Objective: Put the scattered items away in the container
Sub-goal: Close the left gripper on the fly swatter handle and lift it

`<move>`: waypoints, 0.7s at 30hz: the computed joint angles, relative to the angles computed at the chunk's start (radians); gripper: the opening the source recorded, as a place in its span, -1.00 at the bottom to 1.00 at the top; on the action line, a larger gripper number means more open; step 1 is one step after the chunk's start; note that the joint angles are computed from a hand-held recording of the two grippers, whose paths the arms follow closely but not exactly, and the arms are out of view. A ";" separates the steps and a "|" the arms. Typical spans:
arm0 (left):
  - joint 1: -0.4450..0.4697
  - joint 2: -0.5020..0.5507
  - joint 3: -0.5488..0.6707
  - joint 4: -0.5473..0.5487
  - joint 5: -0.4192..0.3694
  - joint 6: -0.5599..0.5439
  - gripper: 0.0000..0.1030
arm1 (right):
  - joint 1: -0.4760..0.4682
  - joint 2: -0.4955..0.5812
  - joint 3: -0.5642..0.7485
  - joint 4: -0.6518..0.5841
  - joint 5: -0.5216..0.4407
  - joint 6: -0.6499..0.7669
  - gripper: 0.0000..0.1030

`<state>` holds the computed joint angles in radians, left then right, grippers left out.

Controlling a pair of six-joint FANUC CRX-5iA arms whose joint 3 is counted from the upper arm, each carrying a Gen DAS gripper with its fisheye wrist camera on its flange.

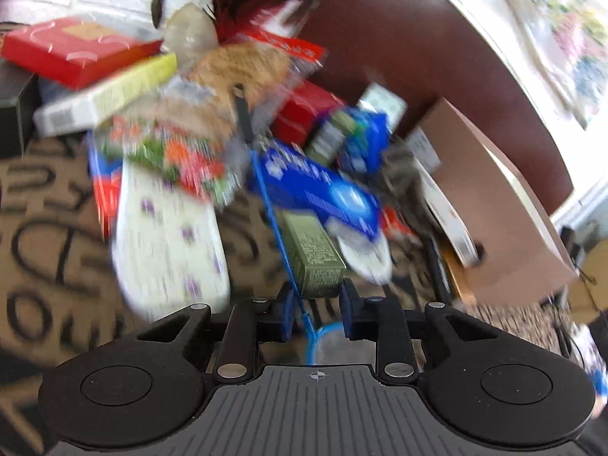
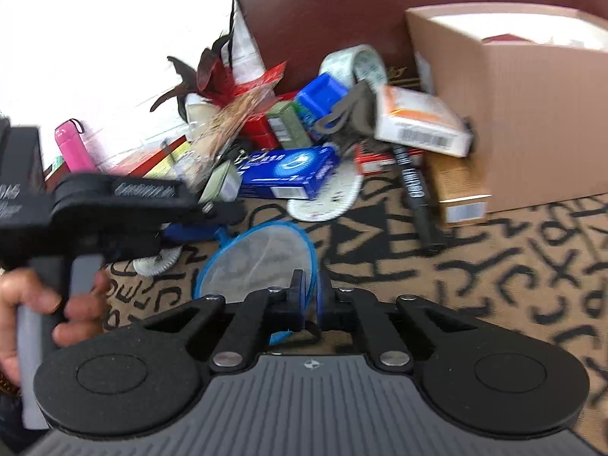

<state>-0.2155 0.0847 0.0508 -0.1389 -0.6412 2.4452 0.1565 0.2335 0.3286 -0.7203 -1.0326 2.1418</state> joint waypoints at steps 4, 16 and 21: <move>-0.036 -0.009 -0.020 0.019 -0.005 -0.034 -0.44 | -0.032 -0.031 -0.040 0.040 0.011 0.006 -0.88; -0.036 -0.036 -0.028 0.001 -0.030 -0.020 -0.54 | -0.148 -0.064 -0.037 -0.112 -0.264 -0.011 -0.41; -0.051 -0.063 -0.050 -0.034 -0.033 0.041 -0.53 | -0.173 -0.048 -0.023 -0.170 -0.396 -0.072 -0.32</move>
